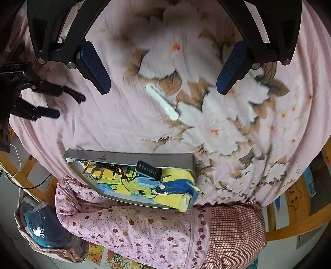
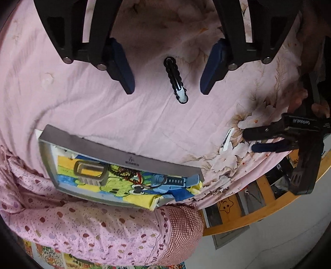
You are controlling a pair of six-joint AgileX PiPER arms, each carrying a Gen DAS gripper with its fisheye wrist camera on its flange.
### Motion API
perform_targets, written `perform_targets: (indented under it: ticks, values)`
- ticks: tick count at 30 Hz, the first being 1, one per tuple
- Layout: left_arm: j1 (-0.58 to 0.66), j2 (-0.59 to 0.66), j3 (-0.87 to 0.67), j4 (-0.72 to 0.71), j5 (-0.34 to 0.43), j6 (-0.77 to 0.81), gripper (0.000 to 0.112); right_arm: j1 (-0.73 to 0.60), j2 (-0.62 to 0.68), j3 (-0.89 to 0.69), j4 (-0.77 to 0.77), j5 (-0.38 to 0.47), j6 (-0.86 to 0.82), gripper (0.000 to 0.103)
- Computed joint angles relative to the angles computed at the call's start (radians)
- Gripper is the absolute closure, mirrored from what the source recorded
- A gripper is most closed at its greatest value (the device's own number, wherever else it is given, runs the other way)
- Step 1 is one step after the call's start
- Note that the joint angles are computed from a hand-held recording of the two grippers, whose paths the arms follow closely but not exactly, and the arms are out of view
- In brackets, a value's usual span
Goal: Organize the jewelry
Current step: 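Grasp the black hair clip with the right tool while the left tool grasps the white hair clip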
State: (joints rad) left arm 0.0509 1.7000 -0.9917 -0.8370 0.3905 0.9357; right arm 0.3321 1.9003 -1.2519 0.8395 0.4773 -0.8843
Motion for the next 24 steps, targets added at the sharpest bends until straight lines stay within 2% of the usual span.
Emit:
perform_targets:
  ticks: [8,10,12,14,17,21,24]
  values:
    - [-0.043,0.105,-0.097,0.103,-0.008,-0.103,0.04,0.01,0.044,-0.029,0.002,0.035,-0.031,0.059]
    - [-0.048,0.131,-0.12,0.145,-0.004,-0.15,0.049,0.009,0.048,-0.032,-0.005,0.035,-0.02,0.06]
    - [-0.057,0.145,-0.13,0.191,-0.012,-0.199,0.052,0.009,0.048,-0.031,-0.01,0.032,-0.017,0.06]
    - [-0.064,0.15,-0.127,0.224,-0.035,-0.232,0.055,0.016,0.046,-0.027,-0.033,0.018,0.001,0.062]
    - [-0.087,0.147,-0.115,0.346,-0.085,-0.36,0.063,0.031,0.046,-0.025,-0.078,-0.004,0.035,0.063]
    - [-0.101,0.138,-0.089,0.387,-0.129,-0.413,0.075,0.059,0.04,-0.02,-0.166,-0.037,0.099,0.063]
    - [-0.103,0.129,-0.077,0.331,-0.127,-0.356,0.089,0.073,0.039,-0.017,-0.211,-0.052,0.131,0.063]
